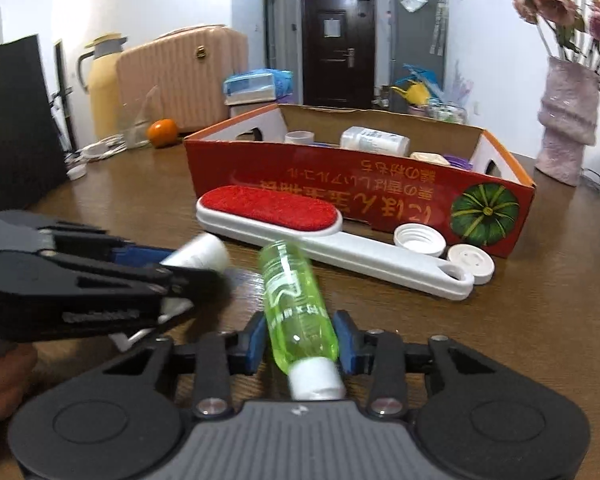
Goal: Organize rigid objects
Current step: 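Grasp the white lotion tube with the left tool while the right tool grasps the green bottle, then carry the white tube and green bottle into the box and release both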
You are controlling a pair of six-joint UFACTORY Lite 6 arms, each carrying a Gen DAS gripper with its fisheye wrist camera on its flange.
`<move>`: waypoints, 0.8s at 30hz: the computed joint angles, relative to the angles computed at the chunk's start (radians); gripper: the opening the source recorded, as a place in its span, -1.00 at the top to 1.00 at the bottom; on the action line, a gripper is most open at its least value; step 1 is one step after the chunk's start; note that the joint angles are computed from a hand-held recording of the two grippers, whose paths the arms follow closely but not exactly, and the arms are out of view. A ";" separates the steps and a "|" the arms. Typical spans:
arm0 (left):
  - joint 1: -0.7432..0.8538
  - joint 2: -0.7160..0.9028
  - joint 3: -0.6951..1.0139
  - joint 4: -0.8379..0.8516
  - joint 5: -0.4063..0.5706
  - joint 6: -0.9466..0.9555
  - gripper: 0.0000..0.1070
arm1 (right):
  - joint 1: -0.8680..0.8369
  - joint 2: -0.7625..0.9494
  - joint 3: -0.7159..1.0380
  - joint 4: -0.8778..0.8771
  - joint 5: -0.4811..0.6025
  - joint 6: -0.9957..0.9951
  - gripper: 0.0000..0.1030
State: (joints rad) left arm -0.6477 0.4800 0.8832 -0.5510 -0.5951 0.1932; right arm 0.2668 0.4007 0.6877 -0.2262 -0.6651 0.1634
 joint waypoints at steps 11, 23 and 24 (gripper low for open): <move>-0.265 -0.437 -0.508 -0.339 -0.249 0.028 0.48 | 0.144 -0.125 -0.184 0.221 -0.076 -0.009 0.41; -0.671 -0.725 -0.666 -0.763 -0.449 0.216 0.48 | 0.434 -0.694 -0.599 0.705 -0.075 -0.222 0.41; -0.703 -0.723 -0.663 -0.792 -0.465 0.220 0.48 | 0.453 -0.737 -0.629 0.743 -0.071 -0.240 0.41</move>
